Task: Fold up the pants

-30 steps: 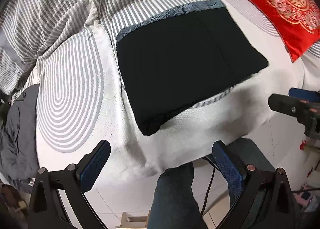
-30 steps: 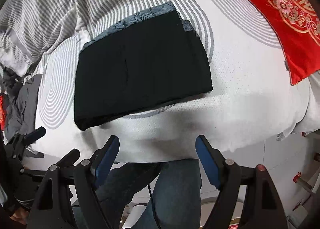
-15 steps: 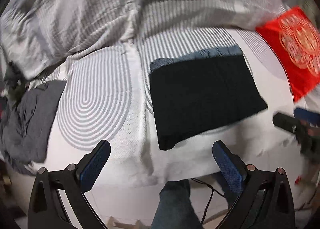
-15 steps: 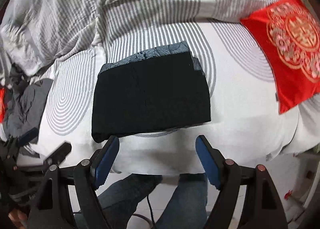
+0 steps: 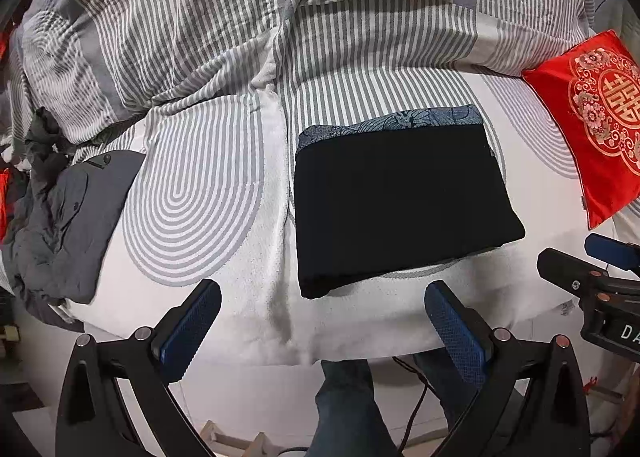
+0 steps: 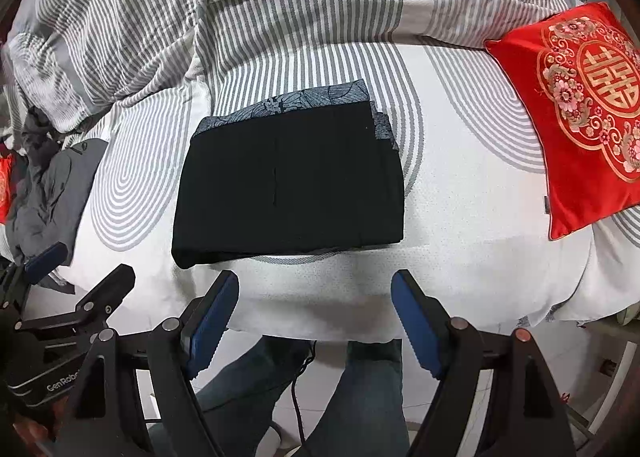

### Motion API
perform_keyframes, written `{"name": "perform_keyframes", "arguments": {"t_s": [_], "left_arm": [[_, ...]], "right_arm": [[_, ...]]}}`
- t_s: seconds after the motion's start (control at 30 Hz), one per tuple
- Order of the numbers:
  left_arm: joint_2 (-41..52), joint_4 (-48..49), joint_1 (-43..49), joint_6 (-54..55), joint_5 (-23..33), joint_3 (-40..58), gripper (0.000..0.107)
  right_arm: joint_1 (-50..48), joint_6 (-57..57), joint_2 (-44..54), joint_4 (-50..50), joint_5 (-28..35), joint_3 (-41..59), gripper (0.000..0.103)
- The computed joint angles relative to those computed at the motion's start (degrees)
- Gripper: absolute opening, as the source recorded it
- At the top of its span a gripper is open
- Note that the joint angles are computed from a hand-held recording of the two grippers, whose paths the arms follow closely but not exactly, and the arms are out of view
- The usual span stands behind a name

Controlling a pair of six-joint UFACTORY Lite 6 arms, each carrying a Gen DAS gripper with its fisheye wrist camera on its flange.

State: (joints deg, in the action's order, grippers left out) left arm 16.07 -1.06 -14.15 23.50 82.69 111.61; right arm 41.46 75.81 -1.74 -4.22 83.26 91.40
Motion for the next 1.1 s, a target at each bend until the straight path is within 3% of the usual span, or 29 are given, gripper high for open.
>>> {"name": "perform_keyframes", "arguments": {"t_s": [1.1], "left_arm": [[2.29,-0.93,-1.64,-3.48,3.09,4.5,0.102]], "right_arm": [[-1.43,-5.23,2.45,-0.48,2.96,4.78,0.081]]}}
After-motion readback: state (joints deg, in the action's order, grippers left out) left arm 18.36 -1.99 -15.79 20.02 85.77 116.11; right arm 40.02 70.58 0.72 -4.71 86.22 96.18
